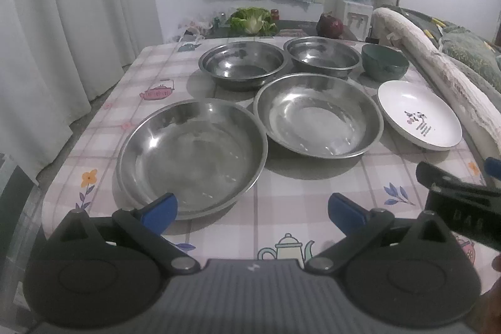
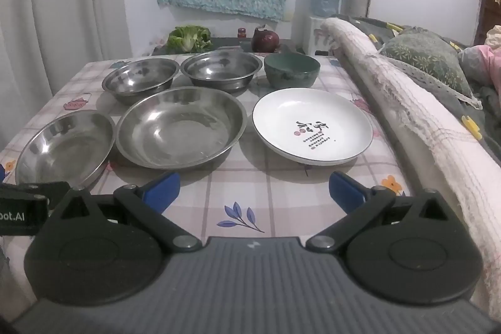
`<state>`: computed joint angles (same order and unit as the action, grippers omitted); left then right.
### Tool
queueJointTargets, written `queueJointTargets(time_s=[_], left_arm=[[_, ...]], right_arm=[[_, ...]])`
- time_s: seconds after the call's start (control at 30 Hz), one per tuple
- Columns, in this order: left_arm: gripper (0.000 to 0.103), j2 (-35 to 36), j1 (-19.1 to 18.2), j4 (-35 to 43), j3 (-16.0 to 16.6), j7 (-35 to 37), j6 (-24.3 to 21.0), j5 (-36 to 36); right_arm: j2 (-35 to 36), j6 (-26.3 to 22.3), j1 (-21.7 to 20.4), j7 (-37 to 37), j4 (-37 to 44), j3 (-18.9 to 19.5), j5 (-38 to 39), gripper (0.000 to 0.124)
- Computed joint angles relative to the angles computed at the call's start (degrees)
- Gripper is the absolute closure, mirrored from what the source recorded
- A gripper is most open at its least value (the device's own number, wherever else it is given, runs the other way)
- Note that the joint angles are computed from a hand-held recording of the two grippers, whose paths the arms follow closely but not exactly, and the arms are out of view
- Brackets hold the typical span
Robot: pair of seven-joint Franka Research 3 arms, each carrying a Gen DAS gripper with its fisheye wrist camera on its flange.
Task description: Organize plates and bowls
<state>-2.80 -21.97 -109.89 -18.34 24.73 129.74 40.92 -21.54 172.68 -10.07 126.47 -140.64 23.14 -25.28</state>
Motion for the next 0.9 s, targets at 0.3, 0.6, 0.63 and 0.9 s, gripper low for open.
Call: queueJointTargets(time_s=[0.3, 0.6, 0.63, 0.9], left_arm=[[0.000, -0.09, -0.01, -0.34, 0.02, 0.43, 0.23, -0.72], [0.000, -0.20, 0.05, -0.45, 0.09, 0.20, -0.03, -0.74], [0.000, -0.25, 0.08, -0.53, 0.11, 0.20, 0.01, -0.78], [0.000, -0.36, 0.23, -0.61, 0.13, 0.32, -0.08, -1.08]], right_arm=[[-0.56, -1.62, -2.08, 2.71, 0.52, 1.90, -2.62, 0.022], [0.30, -1.90, -0.25, 4.45, 0.97, 0.14, -4.38, 0.022], [0.40, -1.99, -0.06, 4.53, 1.01, 0.00, -4.50, 0.022], [0.47, -2.33, 1.94, 3.70, 0.93, -1.78, -4.08, 0.022]])
